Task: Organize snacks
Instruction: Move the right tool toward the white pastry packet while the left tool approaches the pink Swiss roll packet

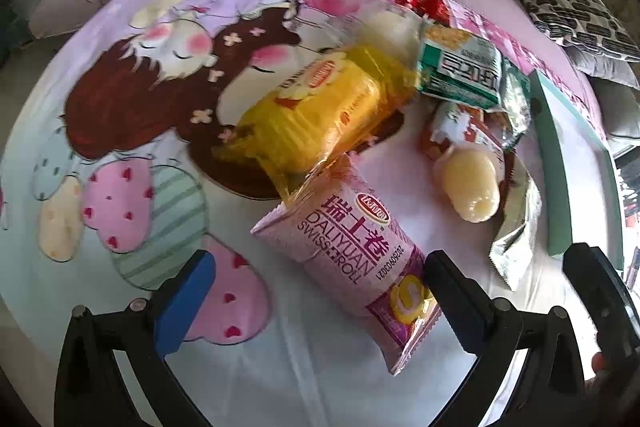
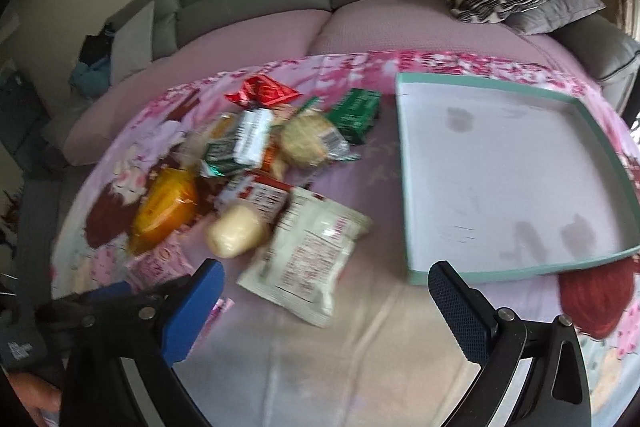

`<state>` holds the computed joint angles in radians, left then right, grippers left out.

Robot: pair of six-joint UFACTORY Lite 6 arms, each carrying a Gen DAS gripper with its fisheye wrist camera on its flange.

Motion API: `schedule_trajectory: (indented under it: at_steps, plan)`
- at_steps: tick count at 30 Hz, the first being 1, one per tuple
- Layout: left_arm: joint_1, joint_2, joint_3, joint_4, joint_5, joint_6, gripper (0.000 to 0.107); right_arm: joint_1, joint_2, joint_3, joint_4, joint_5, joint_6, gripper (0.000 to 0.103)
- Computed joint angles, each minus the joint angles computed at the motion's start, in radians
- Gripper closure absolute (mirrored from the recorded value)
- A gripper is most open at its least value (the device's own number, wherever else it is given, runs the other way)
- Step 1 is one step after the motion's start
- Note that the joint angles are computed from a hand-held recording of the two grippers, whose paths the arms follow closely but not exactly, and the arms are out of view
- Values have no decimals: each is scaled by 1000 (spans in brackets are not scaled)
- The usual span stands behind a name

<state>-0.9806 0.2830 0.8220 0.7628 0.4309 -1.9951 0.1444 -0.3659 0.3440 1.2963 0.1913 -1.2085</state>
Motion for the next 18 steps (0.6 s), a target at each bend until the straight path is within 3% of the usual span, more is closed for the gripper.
schedule_trajectory:
  at_steps: [3,7,18]
  plan:
    - [-1,-31,-13,-34,37,32,4,-8,44,21,171,57,-147,3]
    - [20,-50,-23,-60,38,82,4,19,146,74,266,66,-217,12]
    - [53,89,126,-161,34,243,4,5,396,209,232,39,-152,25]
